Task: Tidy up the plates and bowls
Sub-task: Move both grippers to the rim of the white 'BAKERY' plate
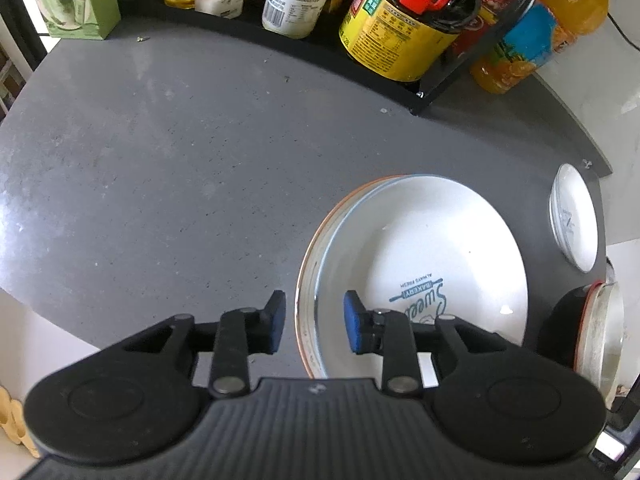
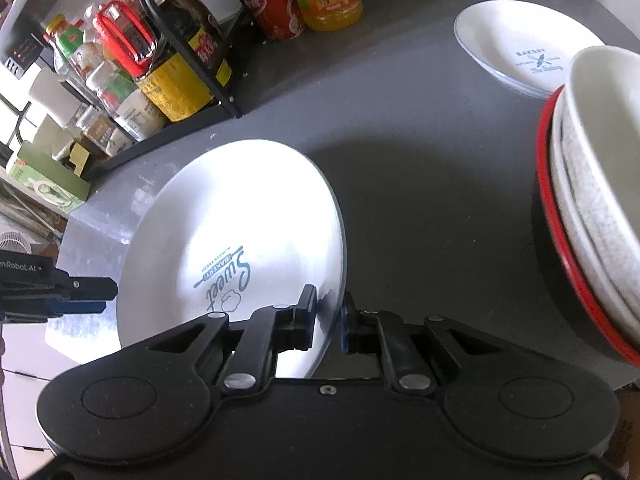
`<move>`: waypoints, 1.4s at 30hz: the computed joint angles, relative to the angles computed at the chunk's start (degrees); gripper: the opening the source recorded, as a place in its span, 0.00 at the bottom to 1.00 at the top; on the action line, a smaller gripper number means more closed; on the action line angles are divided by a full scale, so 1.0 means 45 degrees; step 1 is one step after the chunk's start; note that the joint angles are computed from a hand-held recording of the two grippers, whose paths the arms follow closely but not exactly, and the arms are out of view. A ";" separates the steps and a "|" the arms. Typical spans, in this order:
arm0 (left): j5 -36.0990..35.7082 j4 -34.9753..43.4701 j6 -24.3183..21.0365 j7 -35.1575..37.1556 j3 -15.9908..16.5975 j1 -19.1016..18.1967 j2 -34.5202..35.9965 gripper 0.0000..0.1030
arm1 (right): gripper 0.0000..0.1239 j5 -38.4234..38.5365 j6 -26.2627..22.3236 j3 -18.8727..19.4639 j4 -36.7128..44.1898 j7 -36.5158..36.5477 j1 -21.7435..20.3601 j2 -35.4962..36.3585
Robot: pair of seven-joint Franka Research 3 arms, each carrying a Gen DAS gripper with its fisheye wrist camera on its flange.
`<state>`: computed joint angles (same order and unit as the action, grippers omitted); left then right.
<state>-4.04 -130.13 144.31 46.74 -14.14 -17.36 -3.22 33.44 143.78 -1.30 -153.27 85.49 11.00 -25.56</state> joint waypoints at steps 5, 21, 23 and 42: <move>0.0240 0.0207 -0.0027 0.0114 -0.0049 -0.0035 0.0144 0.30 | 0.14 -0.0004 0.0134 0.0014 0.0047 -0.0359 0.0154 0.0184; 0.1733 0.2589 0.0074 0.0408 -0.0389 -0.0342 0.1611 0.54 | 0.26 -0.0154 -0.0164 -0.0420 0.1113 -0.0774 -0.0588 -0.0244; 0.1762 0.2923 0.0111 0.0518 -0.0445 -0.0392 0.1865 0.55 | 0.27 -0.0348 -0.0163 -0.0444 0.1269 -0.0730 -0.0790 -0.0279; 0.2722 0.7355 -0.0717 0.0921 -0.0710 -0.1382 0.5018 0.55 | 0.35 -0.1714 0.0803 -0.0930 0.1914 0.0485 -0.2533 -0.0003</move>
